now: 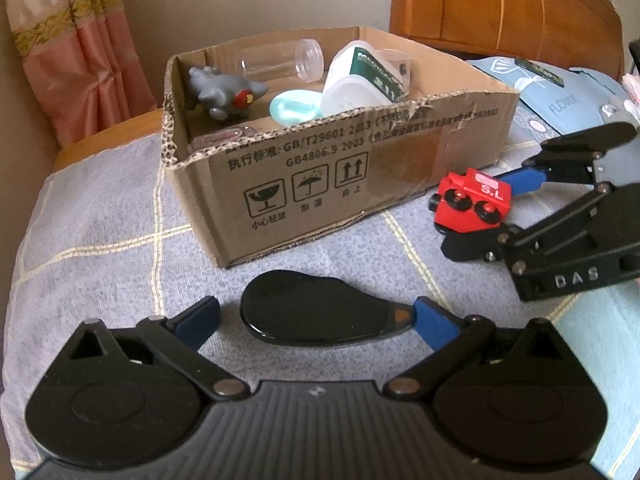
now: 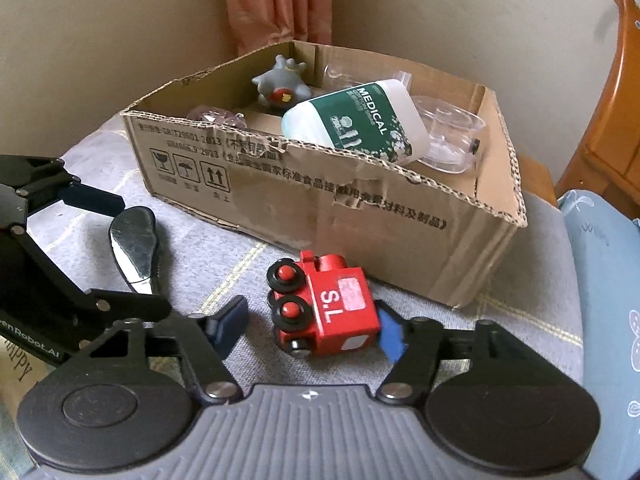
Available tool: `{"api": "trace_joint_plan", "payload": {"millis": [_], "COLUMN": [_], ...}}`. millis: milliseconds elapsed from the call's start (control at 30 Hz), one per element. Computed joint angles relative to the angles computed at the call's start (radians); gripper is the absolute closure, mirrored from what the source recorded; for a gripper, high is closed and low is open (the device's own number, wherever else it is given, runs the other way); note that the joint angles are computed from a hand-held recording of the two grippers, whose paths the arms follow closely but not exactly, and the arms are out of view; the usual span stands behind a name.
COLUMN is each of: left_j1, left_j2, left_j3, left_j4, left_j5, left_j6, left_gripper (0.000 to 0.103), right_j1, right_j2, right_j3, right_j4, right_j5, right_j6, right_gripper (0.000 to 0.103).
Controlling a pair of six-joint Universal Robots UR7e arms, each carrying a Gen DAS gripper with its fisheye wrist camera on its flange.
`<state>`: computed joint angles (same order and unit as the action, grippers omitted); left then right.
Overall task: Organize rigid objects
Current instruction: 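Close the left gripper on the black key fob while the right gripper grasps the red train, then carry the black key fob and red train into the box and open both grippers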
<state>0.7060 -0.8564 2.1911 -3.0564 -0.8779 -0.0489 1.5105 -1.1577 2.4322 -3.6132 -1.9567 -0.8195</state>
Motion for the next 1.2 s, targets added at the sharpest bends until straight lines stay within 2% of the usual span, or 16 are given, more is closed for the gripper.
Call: {"api": "trace_joint_plan", "payload": {"millis": [33,167,533,933,1067,1200], "left_j1": [-0.001,-0.005,-0.014,-0.058,-0.069,-0.076], "left_j2": [0.000,-0.006,-0.039,-0.178,-0.202,-0.201], "left_j3": [0.001,0.008,0.003,-0.017,-0.049,-0.093], "left_j4": [-0.004,-0.014,0.074,0.287,0.347,0.362], "left_j5": [-0.002,-0.018,-0.009,-0.074,-0.084,-0.073], "left_j6": [0.009,0.047,0.042,-0.008,-0.019,0.004], "left_gripper": [0.005,0.013,0.013,0.013,0.014,0.013], "right_j1": [0.001,-0.001,0.005,0.045,0.064,0.089], "right_j2": [0.000,-0.011,-0.062,-0.231,-0.300,-0.333], "right_j3": [-0.001,-0.001,0.031,0.064,0.052,0.029], "right_j4": [-0.002,0.014,0.054,0.210,0.286,0.314], "right_j5": [-0.002,-0.002,-0.015,0.029,0.050,0.050], "right_j6": [0.000,0.004,0.002,-0.004,0.012,0.003], "right_gripper": [0.046,0.046,0.048,0.048,0.048,0.048]}}
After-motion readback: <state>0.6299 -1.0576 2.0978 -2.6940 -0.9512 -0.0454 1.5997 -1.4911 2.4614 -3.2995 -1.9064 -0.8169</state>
